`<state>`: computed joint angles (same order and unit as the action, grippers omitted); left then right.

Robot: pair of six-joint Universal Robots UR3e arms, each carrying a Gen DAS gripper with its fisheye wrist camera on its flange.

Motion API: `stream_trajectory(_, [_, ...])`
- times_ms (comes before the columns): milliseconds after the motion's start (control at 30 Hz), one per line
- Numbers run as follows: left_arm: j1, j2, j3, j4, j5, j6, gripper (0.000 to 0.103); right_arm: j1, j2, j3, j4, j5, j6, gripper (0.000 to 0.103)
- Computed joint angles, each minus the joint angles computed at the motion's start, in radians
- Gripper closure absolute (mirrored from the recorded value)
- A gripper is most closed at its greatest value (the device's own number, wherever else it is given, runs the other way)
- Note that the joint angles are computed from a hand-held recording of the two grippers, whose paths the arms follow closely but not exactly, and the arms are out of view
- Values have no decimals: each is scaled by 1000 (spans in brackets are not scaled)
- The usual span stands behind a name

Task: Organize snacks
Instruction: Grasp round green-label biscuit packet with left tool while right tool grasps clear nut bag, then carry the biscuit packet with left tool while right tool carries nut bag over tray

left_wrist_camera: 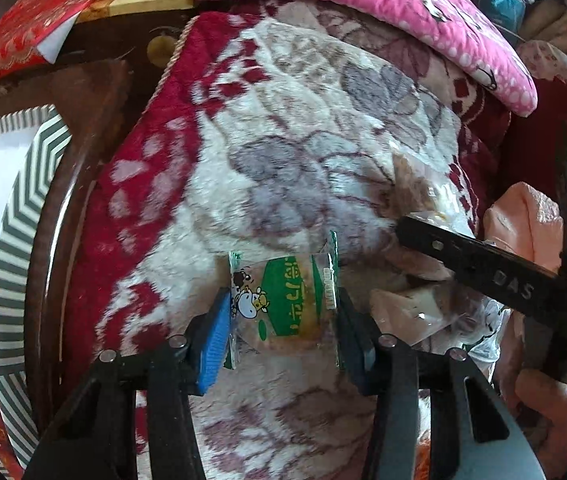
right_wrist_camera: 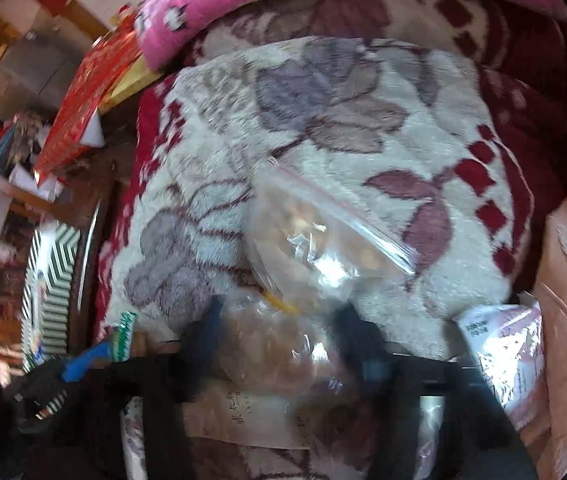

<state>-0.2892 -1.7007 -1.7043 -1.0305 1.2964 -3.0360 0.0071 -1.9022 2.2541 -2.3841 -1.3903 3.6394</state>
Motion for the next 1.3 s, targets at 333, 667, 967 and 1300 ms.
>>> stream_trajectory(333, [84, 156, -72, -45, -2, 43, 54, 95, -164, -23, 70, -32, 34, 62])
stream_trajectory(667, [183, 360, -170, -114, 19, 124, 54, 329, -60, -146, 40, -130, 174, 62])
stream_trajectory(967, [310, 515, -207, -198, -2, 219, 54, 499, 104, -314, 12, -197, 242, 62])
stream_trajectory(1300, [537, 627, -193, -326, -57, 364, 54, 591, 323, -569, 46, -205, 204, 62])
